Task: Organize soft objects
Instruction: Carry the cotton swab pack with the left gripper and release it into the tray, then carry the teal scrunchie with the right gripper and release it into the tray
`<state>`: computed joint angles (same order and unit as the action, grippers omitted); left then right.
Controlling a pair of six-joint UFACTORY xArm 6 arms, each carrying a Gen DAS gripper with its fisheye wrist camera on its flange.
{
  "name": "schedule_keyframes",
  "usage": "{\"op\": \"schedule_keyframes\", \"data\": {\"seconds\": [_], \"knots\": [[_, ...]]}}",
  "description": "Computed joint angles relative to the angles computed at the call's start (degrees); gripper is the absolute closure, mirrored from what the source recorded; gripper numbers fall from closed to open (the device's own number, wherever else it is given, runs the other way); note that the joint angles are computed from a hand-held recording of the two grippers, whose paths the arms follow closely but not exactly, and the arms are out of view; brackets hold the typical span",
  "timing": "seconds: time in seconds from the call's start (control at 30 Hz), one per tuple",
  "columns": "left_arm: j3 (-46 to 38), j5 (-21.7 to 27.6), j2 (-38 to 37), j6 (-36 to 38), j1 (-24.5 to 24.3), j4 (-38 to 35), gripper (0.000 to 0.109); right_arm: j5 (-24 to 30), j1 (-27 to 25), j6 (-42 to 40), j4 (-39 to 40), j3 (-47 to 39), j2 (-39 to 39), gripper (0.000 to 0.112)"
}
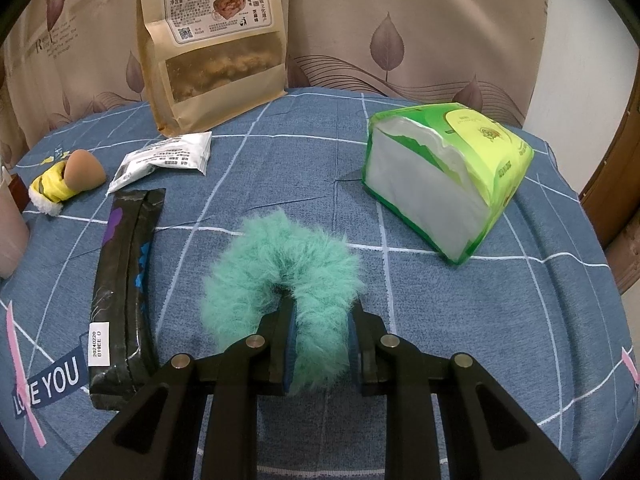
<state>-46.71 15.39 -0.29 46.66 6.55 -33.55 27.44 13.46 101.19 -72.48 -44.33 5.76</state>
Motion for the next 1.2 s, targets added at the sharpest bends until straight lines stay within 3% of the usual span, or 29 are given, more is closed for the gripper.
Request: {"op": "schedule_keyframes", "data": {"seconds": [0.5,0.63,0.77,1.03,1.2], "knots": [[3.39,-2.47,-1.94,9.48,2.44,-8.47,0.058,-1.38,-2.94,-0.13,-0.99,0.19,0.38,0.096],[2.57,-1.53,-2.01,14.04,3.45,-15.02,0.057,-1.67,-4.85,-0.2,-1.41,1.5,-1.29,0.096],[1.12,0.44,-0.92,13.57,5.15,-16.81,0.056,-2.57,-7.0,-1.65,-1.84,2.94,-4.02,0.097],[0.69,-0.78,0.01,10.6,6.06,-15.28,0.056,-11.97,-11.88,-4.67,-3.91,3.15,-8.25,0.097],[0.42,-1.26,0.1,10.39,6.55,-15.75,0.056,-19.04,-12.68,-12.65,-0.9,1.06,-7.46,0.097]]}}
